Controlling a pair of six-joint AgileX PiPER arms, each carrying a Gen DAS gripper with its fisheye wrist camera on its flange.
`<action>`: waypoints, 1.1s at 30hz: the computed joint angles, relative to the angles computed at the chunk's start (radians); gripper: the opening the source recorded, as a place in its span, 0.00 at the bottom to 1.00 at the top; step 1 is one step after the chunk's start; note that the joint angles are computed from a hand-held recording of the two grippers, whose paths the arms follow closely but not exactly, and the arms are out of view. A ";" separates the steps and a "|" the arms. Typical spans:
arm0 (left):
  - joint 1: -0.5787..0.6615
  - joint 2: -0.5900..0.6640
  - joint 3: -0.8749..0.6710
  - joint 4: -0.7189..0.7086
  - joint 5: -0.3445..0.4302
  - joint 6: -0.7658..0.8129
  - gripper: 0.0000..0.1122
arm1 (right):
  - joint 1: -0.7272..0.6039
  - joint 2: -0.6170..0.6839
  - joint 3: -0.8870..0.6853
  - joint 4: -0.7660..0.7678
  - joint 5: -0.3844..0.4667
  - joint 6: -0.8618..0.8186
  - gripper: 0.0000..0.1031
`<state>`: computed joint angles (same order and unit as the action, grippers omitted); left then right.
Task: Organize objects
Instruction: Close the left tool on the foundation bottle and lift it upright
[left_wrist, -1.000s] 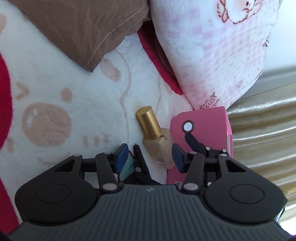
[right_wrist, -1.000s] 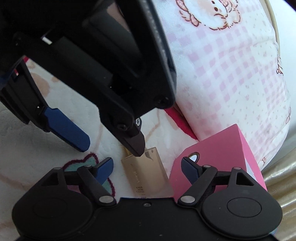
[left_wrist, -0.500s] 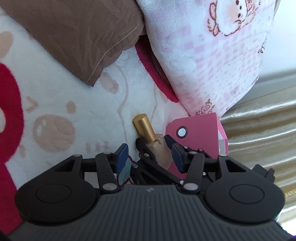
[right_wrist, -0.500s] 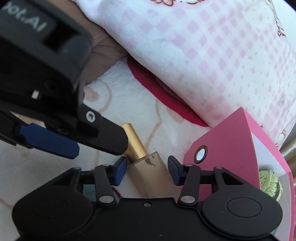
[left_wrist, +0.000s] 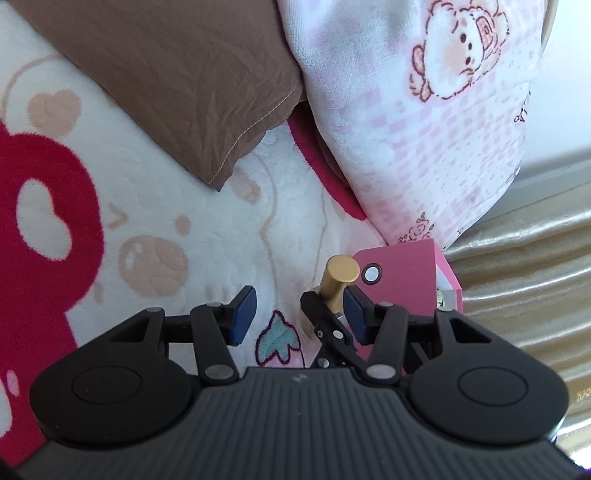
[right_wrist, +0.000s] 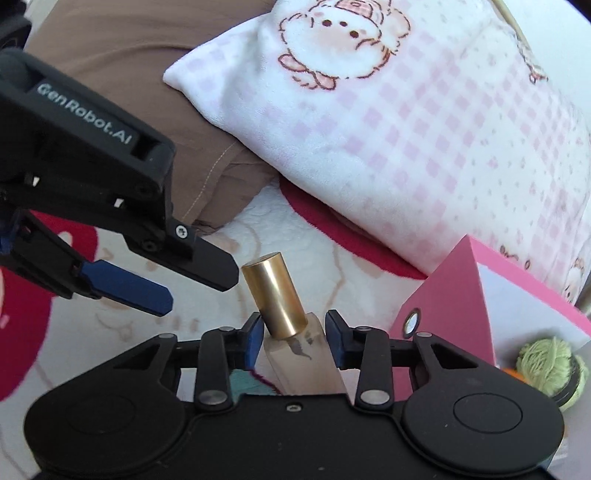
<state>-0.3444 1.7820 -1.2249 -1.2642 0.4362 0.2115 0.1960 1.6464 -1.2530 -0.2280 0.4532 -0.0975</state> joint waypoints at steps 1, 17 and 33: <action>-0.003 -0.013 0.013 0.003 -0.009 -0.004 0.44 | -0.011 -0.008 -0.015 0.058 0.028 -0.037 0.40; 0.012 -0.074 0.116 -0.079 -0.058 0.048 0.44 | -0.150 0.151 -0.176 0.815 0.327 -0.371 0.43; -0.068 0.026 -0.005 0.320 -0.075 -0.377 0.44 | -0.105 0.021 0.081 0.758 0.171 -0.634 0.40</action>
<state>-0.4128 1.8079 -1.2302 -0.9445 0.3616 -0.1658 0.0907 1.6676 -1.1716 0.5303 0.6240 -0.7316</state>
